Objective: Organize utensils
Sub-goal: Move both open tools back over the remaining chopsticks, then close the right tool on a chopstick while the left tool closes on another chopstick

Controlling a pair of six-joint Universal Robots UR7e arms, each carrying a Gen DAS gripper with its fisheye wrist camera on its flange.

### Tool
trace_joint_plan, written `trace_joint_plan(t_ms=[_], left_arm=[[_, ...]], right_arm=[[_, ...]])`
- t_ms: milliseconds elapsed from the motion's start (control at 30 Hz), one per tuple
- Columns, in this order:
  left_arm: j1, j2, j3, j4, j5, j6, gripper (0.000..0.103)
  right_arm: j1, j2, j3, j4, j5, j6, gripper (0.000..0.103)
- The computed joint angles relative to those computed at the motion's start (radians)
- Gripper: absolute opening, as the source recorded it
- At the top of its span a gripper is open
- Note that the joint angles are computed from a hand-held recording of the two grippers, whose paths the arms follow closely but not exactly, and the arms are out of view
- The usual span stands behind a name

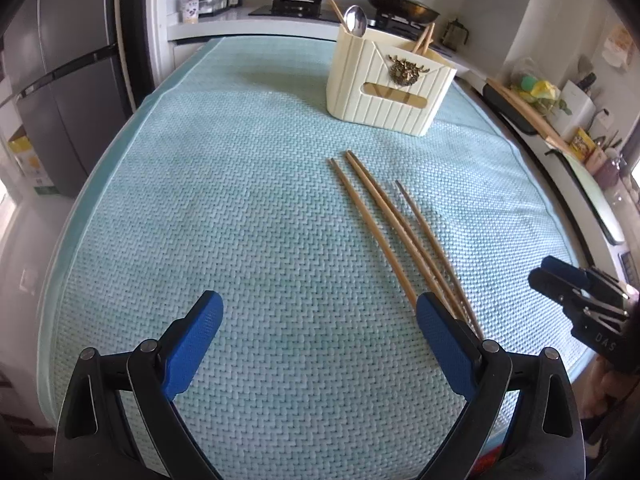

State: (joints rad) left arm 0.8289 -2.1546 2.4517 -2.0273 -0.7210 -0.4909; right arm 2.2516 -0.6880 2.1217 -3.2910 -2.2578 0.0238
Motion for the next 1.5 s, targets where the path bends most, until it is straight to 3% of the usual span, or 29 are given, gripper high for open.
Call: trace_joint_plan(t_ms=[100,200,300,500,700,900,1067,1367,1500], left_arm=[[0.004,0.003,0.001,0.002,0.009,-0.010,0.098],[0.012,0.006,-0.001,0.007,0.017,-0.024,0.098],[0.018,0.008,-0.002,0.011,0.025,-0.036,0.098],[0.030,0.018,-0.004,0.009,0.025,-0.035,0.098],[0.044,0.032,-0.006,0.000,0.022,-0.028,0.098],[0.060,0.056,-0.010,-0.024,0.015,-0.012,0.098],[0.096,0.123,-0.027,-0.131,-0.020,0.048,0.098],[0.163,0.321,-0.068,-0.362,-0.056,0.150,0.098],[0.163,0.383,-0.056,-0.363,-0.010,0.127,0.097]], right_arm=[[-0.014,0.039,-0.068,0.052,0.014,-0.052,0.042],[-0.030,0.074,-0.141,0.108,0.053,-0.096,0.027],[-0.044,0.111,-0.214,0.161,0.087,-0.132,0.021],[-0.068,0.181,-0.320,0.263,0.102,-0.166,0.013],[-0.079,0.215,-0.355,0.298,0.094,-0.187,0.012],[-0.061,0.228,-0.357,0.307,0.034,-0.227,0.009],[-0.056,0.201,-0.311,0.279,-0.001,-0.205,0.006],[-0.083,0.095,-0.148,0.229,-0.056,-0.068,0.006],[-0.089,0.047,-0.072,0.200,-0.053,-0.016,0.006]])
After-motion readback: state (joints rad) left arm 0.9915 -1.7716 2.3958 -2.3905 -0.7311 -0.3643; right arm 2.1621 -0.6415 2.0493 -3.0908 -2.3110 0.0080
